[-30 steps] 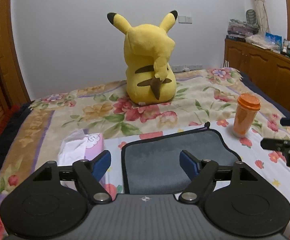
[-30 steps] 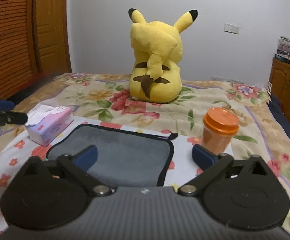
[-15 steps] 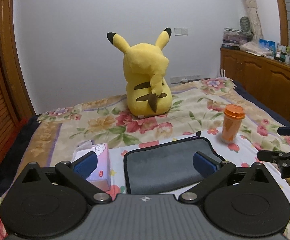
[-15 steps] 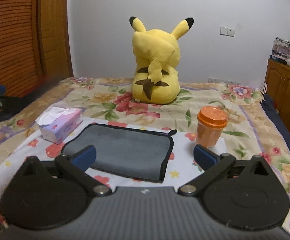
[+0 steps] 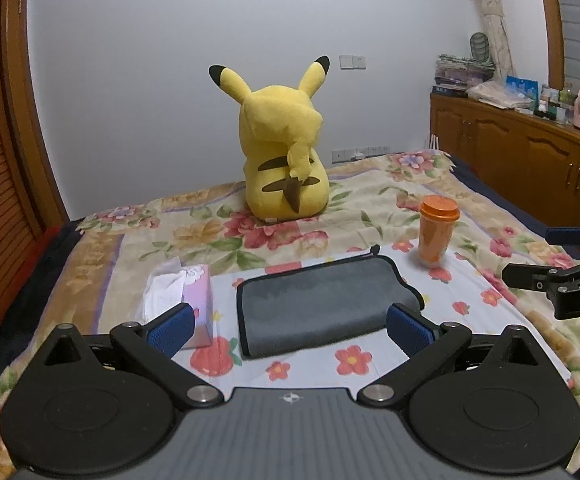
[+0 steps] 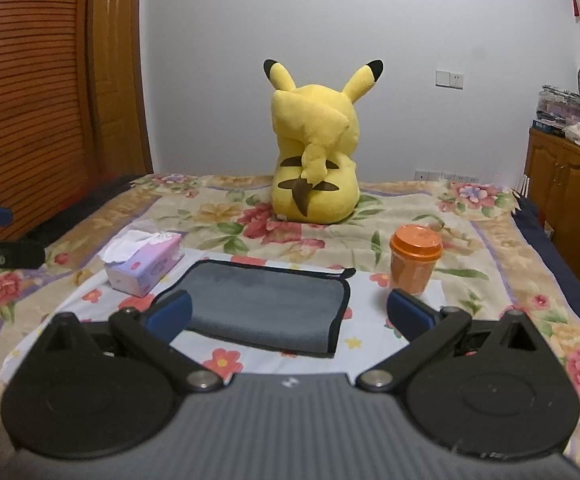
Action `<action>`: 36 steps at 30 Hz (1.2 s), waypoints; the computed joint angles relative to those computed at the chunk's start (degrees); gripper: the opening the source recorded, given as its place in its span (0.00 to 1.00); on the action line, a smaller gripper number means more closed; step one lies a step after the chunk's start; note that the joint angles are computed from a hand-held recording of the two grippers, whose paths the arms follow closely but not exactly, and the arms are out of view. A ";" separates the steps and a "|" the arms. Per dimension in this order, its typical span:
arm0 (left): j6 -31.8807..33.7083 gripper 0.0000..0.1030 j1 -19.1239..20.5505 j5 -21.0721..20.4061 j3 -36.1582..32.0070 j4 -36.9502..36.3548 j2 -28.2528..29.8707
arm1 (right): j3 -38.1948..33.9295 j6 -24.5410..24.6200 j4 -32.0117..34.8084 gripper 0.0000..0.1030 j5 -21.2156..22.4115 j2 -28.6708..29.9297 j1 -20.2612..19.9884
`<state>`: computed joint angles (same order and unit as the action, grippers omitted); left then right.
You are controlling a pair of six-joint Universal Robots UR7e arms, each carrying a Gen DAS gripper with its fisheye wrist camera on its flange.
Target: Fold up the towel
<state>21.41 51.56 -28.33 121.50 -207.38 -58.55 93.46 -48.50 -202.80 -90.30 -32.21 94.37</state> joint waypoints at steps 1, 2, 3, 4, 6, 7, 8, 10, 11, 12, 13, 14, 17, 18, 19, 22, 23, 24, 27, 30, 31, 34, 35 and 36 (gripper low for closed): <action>-0.25 1.00 -0.20 0.30 0.43 -0.37 0.03 | 0.43 -0.03 -0.27 1.00 -0.02 -0.17 0.00; -0.61 1.00 -0.39 0.70 0.87 -0.62 0.08 | 0.97 -0.08 -0.60 1.00 0.02 -0.35 0.00; -1.12 1.00 -0.56 1.15 1.22 -0.76 0.14 | 1.46 -0.11 -0.89 1.00 0.07 -0.52 -0.03; -1.65 1.00 -0.67 1.63 1.50 -0.89 0.27 | 1.89 -0.15 -1.05 1.00 0.14 -0.70 -0.03; -2.43 1.00 -0.91 2.60 1.90 -1.25 0.56 | 2.94 -0.23 -1.64 1.00 0.28 -1.10 -0.06; -2.76 1.00 -0.99 2.78 2.27 -1.69 0.62 | 3.39 -0.27 -1.80 1.00 0.37 -1.28 -0.10; -3.33 1.00 -1.00 2.60 2.64 -1.81 0.53 | 3.79 -0.28 -1.99 1.00 0.41 -1.44 -0.10; -5.80 1.00 -0.98 1.87 3.67 -0.67 -0.17 | 4.72 -0.39 -2.69 1.00 0.55 -1.66 -0.23; -7.05 1.00 -0.96 1.61 4.18 -0.13 -0.44 | 5.25 -0.44 -2.99 1.00 0.62 -1.84 -0.32; -7.15 1.00 -1.06 1.85 4.49 -0.92 -0.21 | 5.77 -0.43 -3.36 1.00 0.66 -1.97 -0.38; -6.90 1.00 -1.21 2.39 4.73 -2.00 0.21 | 6.18 -0.39 -3.72 1.00 0.70 -2.03 -0.47; -6.63 1.00 -1.36 3.02 4.96 -2.82 0.58 | 6.78 -0.43 -4.41 1.00 0.78 -2.11 -0.60; -7.69 1.00 -1.70 4.25 6.04 -3.59 1.02 | 8.08 -0.40 -6.04 1.00 0.66 -2.25 -0.89; -8.51 1.00 -1.74 4.34 6.52 -3.31 0.93 | 8.41 -0.44 -6.67 1.00 0.53 -2.22 -0.98; -8.98 1.00 -1.78 4.40 6.86 -3.15 0.93 | 8.66 -0.43 -7.26 1.00 0.42 -2.14 -1.06; -9.24 1.00 -1.95 4.64 7.96 -3.75 1.18 | 9.36 -0.14 -7.68 1.00 0.45 -2.28 -1.51; -9.37 1.00 -2.04 4.70 8.34 -3.93 1.28 | 9.71 -0.20 -8.04 1.00 0.43 -2.29 -1.69; -9.58 1.00 -2.13 4.83 8.70 -4.05 1.48 | 9.91 -0.23 -8.25 1.00 0.37 -2.25 -1.84; -11.09 1.00 -2.37 4.74 9.77 -3.59 1.85 | 10.42 -0.05 -8.73 1.00 0.11 -2.01 -2.14; -14.16 1.00 -2.55 4.15 10.96 -3.12 2.26 | 10.89 0.23 -9.49 1.00 0.13 -1.59 -2.46; -15.02 1.00 -2.58 3.92 11.22 -3.11 2.49 | 11.09 0.16 -9.90 1.00 0.19 -1.39 -2.57; -17.35 1.00 -2.58 3.48 11.67 -2.86 3.51 | 11.80 0.19 -10.36 1.00 0.31 -1.12 -2.94; -17.98 1.00 -2.56 3.26 11.78 -3.13 3.93 | 11.99 0.09 -10.41 1.00 0.32 -1.07 -3.08; -18.36 1.00 -2.58 3.07 11.81 -3.43 4.31 | 12.20 -0.13 -10.61 1.00 0.28 -0.96 -3.19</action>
